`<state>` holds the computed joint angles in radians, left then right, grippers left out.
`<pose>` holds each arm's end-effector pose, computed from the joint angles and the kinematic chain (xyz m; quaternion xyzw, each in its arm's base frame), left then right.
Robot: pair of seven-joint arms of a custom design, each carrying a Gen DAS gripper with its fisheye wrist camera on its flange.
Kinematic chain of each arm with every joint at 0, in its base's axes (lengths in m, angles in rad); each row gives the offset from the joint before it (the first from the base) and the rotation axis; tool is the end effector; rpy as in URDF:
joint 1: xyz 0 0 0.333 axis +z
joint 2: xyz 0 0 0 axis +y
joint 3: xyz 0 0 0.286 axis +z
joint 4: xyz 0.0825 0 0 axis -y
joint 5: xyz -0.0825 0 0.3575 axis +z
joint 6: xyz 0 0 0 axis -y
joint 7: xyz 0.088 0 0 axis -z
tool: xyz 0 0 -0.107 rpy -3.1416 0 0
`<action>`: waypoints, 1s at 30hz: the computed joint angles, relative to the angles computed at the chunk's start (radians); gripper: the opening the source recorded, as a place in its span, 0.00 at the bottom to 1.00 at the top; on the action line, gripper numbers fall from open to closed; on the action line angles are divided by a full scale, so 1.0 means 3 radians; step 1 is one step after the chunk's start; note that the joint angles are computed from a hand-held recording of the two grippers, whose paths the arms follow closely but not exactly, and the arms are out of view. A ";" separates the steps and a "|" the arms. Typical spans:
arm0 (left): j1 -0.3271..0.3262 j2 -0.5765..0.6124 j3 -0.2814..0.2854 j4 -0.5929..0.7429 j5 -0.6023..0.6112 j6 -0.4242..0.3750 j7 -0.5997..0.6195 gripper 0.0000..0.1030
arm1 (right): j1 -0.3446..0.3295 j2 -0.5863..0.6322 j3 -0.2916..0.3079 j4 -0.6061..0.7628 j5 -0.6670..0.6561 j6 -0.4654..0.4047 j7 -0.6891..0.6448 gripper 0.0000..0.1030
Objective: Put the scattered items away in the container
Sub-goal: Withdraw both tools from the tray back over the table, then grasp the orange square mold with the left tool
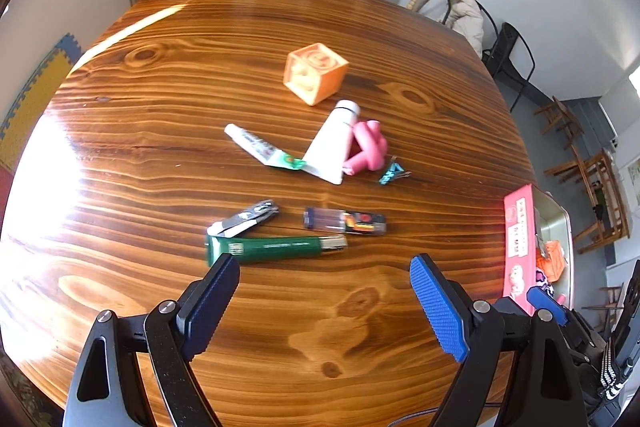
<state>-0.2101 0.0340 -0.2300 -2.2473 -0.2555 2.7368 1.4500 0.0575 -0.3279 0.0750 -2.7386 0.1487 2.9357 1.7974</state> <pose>0.4949 -0.2217 0.3875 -0.6497 0.7221 -0.2343 0.0391 0.4130 0.0447 0.3701 -0.6003 0.7563 -0.1300 0.2252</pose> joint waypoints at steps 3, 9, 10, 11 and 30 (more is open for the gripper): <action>0.0053 0.0015 0.0032 0.0000 -0.0104 -0.0029 0.0101 0.86 | -0.0018 0.0078 0.0079 0.0071 -0.0056 -0.0012 0.0105 0.80; 0.0164 0.0088 0.0066 0.0055 -0.0245 -0.0084 0.0279 0.86 | -0.0018 0.0259 0.0171 0.0235 -0.0250 -0.0045 0.0358 0.80; 0.0184 0.0109 0.0067 0.0076 -0.0267 -0.0098 0.0311 0.86 | -0.0018 0.0294 0.0182 0.0268 -0.0295 -0.0053 0.0407 0.80; 0.0204 0.0136 0.0067 0.0100 -0.0282 -0.0112 0.0339 0.86 | -0.0013 0.0319 0.0187 0.0292 -0.0336 -0.0059 0.0455 0.80; 0.0494 0.0912 -0.0046 0.0942 -0.0076 -0.0511 0.0512 0.86 | 0.0245 0.0918 -0.0037 0.0859 -0.0771 -0.0236 0.1037 0.80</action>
